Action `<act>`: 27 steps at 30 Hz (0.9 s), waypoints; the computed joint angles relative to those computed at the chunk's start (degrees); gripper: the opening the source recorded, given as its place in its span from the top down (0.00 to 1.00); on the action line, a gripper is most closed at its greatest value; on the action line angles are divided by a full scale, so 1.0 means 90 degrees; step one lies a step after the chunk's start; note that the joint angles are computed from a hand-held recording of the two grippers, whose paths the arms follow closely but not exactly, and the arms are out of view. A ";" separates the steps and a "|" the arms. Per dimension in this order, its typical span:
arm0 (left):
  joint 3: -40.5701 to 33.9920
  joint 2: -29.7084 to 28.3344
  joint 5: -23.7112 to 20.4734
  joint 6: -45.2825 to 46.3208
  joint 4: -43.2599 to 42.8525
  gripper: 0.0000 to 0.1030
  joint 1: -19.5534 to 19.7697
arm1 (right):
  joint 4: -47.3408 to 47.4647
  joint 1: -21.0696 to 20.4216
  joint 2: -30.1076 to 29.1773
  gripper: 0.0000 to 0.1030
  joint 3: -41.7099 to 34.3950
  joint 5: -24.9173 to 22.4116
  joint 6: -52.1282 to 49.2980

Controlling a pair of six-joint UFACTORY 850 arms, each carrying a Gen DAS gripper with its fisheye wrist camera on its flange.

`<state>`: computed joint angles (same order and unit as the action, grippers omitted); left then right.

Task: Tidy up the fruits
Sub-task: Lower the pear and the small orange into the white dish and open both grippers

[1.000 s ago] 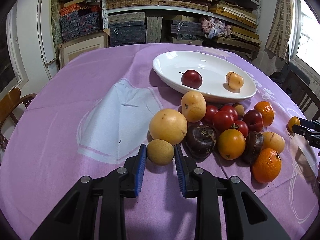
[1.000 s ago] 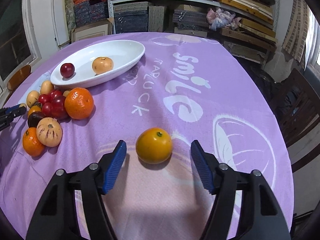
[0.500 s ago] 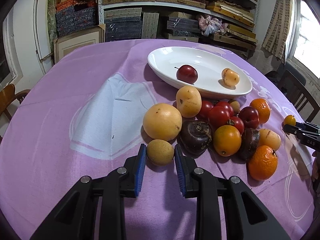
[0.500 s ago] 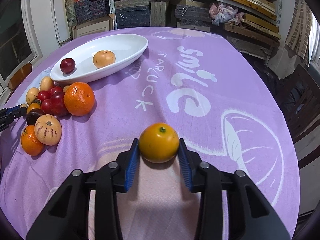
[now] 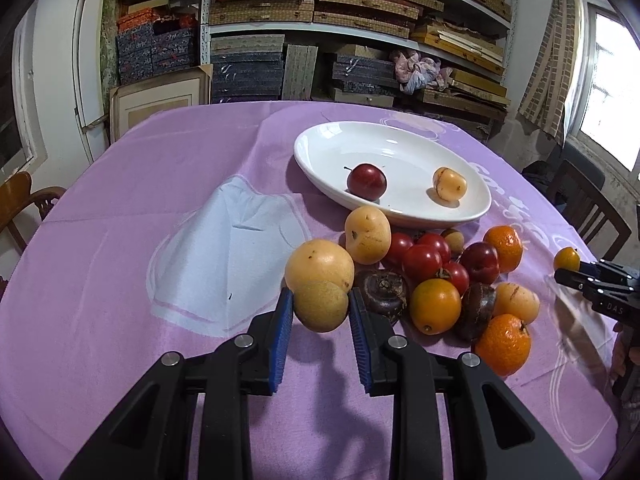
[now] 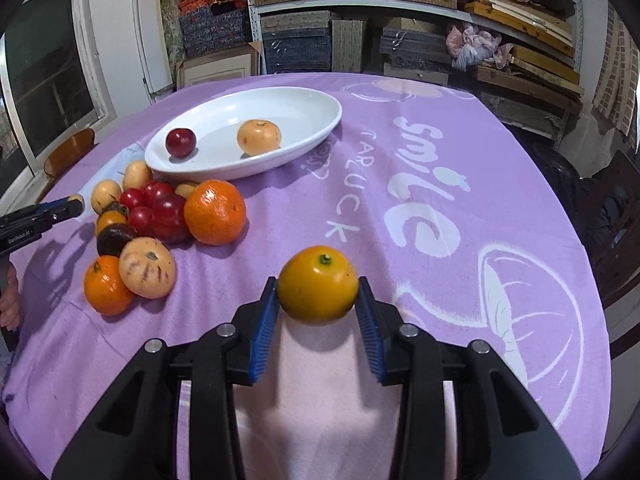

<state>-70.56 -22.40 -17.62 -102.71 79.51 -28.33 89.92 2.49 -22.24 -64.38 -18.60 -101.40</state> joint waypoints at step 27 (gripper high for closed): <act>-0.6605 -0.4101 -0.2008 0.7330 -0.6847 0.67 0.0630 | -0.5770 0.1343 -0.2419 0.61 -0.3872 -0.0192 0.6008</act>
